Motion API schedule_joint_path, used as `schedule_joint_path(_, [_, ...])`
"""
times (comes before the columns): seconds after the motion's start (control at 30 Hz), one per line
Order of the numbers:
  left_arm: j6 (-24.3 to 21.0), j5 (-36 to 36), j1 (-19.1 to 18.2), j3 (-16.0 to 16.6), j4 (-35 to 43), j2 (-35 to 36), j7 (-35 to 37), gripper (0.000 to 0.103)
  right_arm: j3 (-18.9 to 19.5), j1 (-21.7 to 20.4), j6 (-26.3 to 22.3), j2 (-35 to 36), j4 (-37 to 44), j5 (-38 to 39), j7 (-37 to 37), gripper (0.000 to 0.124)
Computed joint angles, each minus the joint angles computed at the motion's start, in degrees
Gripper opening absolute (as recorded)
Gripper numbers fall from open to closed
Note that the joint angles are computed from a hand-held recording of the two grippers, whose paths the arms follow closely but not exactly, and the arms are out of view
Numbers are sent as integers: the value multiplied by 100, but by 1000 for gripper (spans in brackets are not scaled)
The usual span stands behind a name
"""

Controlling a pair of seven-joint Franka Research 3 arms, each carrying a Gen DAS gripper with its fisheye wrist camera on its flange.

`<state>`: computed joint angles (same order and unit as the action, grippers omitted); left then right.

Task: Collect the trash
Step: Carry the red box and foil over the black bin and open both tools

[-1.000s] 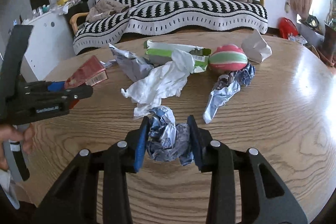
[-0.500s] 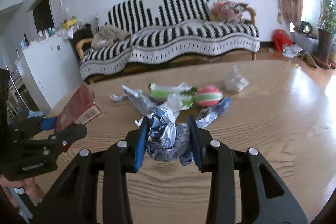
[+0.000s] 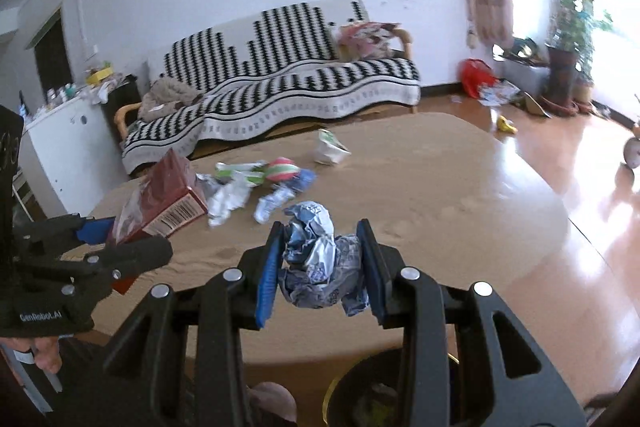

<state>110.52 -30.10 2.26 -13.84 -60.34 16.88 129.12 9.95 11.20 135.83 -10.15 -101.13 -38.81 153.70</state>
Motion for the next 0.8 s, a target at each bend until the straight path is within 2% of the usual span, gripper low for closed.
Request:
schedule_joint_path(0.17, [150, -56, -214, 20, -1303, -785, 285, 60, 90, -154, -52, -852, -941, 192, 185, 37])
schedule_joint_path(0.27, [51, -146, -330, 113, -1726, -1007, 320, 60, 207, -340, -76, -1296, -1378, 372, 254, 37])
schedule_joint_path(0.43, [163, -78, -552, 213, -2288, -1208, 325, 60, 268, -561, 13, -1775, -1992, 898, 157, 37])
schedule_joint_path(0.53, [73, -29, -677, 219, -2599, -1249, 290, 60, 198, -617, 205, -1873, -2389, 1394, 39, 37])
schedule_joint_path(0.67, [216, 682, -969, 122, -3071, -1085, 118, 60, -34, -577, 440, -1816, -3120, 2344, -99, 37])
schedule_joint_path(0.8, [266, 1011, -1102, 48, -3249, -744, 34, 59, -111, -569, 597, -1725, -3548, 2996, -251, 37])
